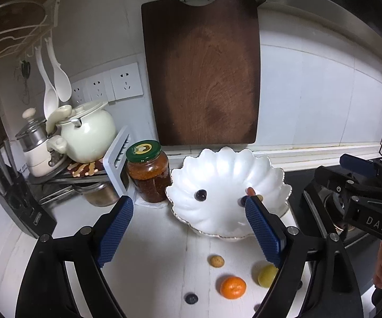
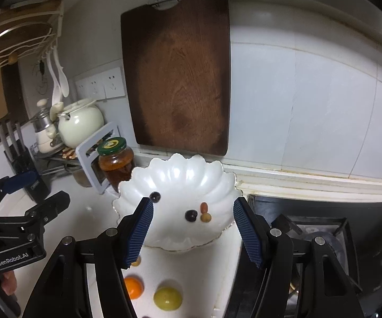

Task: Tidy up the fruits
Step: 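Withdraw both open tools from the bowl back toward the loose fruits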

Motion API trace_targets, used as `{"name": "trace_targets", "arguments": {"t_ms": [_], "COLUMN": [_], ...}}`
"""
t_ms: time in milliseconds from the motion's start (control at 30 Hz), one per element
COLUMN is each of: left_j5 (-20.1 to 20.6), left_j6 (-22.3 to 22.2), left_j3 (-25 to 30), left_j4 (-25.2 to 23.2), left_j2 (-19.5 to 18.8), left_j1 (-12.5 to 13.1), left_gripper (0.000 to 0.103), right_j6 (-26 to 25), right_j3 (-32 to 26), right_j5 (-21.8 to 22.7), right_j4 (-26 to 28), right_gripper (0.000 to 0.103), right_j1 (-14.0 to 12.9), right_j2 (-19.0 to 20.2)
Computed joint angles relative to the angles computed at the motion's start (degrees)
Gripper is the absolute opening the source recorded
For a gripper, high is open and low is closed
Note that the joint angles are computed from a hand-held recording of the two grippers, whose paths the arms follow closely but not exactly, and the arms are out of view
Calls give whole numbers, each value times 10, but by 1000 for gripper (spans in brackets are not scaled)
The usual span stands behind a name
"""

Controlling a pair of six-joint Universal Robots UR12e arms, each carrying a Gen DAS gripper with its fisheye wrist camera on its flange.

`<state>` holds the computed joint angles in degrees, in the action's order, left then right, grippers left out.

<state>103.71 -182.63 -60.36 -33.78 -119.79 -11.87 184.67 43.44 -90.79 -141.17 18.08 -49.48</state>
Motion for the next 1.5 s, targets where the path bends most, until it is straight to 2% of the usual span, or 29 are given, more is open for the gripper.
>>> {"name": "trace_targets", "arguments": {"t_ms": [400, 833, 1133, 1500], "left_j5": [18, 25, -1, -20], "left_j6": [-7, -24, -43, -47], "left_j3": [-58, -101, -115, -129], "left_j4": [33, 44, 13, -10], "left_j2": [34, 52, 57, 58], "left_j1": [-14, -27, -29, -34], "left_gripper": [89, 89, 89, 89], "right_j6": [-14, -28, -50, -70], "right_j3": [99, 164, 191, 210], "right_j5": [3, 8, 25, 56], "right_j4": [-56, -86, -82, -48], "right_gripper": [64, 64, 64, 64], "right_j1": [0, -4, -8, -14], "right_j2": [-53, -86, -99, -105]}}
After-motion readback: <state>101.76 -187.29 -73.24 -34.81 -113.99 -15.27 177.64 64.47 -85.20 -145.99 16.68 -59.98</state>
